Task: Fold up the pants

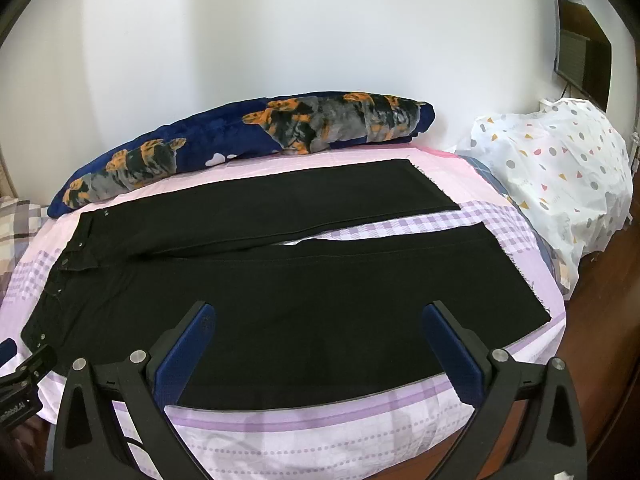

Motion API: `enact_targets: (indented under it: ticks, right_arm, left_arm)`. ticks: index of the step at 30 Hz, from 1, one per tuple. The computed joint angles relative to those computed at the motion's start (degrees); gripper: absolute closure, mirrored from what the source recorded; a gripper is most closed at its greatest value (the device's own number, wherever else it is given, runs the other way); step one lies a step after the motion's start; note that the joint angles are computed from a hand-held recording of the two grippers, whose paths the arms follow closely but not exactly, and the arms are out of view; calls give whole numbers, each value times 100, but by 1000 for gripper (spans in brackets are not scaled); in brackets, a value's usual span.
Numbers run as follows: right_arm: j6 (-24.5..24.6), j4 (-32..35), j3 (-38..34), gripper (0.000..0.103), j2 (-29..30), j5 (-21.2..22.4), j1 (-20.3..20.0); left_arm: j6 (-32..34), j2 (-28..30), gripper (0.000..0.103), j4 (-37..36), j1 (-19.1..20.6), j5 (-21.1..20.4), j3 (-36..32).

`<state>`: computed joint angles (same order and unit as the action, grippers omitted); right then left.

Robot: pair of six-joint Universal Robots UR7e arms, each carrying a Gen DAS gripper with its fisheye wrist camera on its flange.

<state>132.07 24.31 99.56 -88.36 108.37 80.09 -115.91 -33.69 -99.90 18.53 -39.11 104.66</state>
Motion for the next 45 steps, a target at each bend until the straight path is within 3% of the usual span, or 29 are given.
enact_targets:
  ticks: [19, 26, 29, 34, 40, 43, 45]
  right_arm:
    - [-142, 32, 71, 0, 34, -51, 29]
    - [-112, 231, -3, 0, 121, -141, -9]
    - [-137, 152, 16, 0, 164, -21, 45]
    - [40, 582, -334, 0, 547, -21, 159]
    - [35, 937, -858, 0, 1065, -450, 345]
    - [75, 1147, -1188, 0, 1427, -550, 470]
    - [143, 1288, -1400, 0, 1683, -554, 545]
  left_arm:
    - [-13, 37, 10, -135, 0, -11, 32]
    - [86, -44, 10, -598, 94, -4, 238]
    - [55, -210, 10, -689, 181, 16, 410]
    - [-195, -648, 11, -337, 435, 124, 676]
    - [-341, -1493, 20, -35, 838, 431, 1158]
    - [98, -2019, 30, -461, 1152, 741, 1517]
    - [752, -2330, 38, -1167, 1391, 957, 1791]
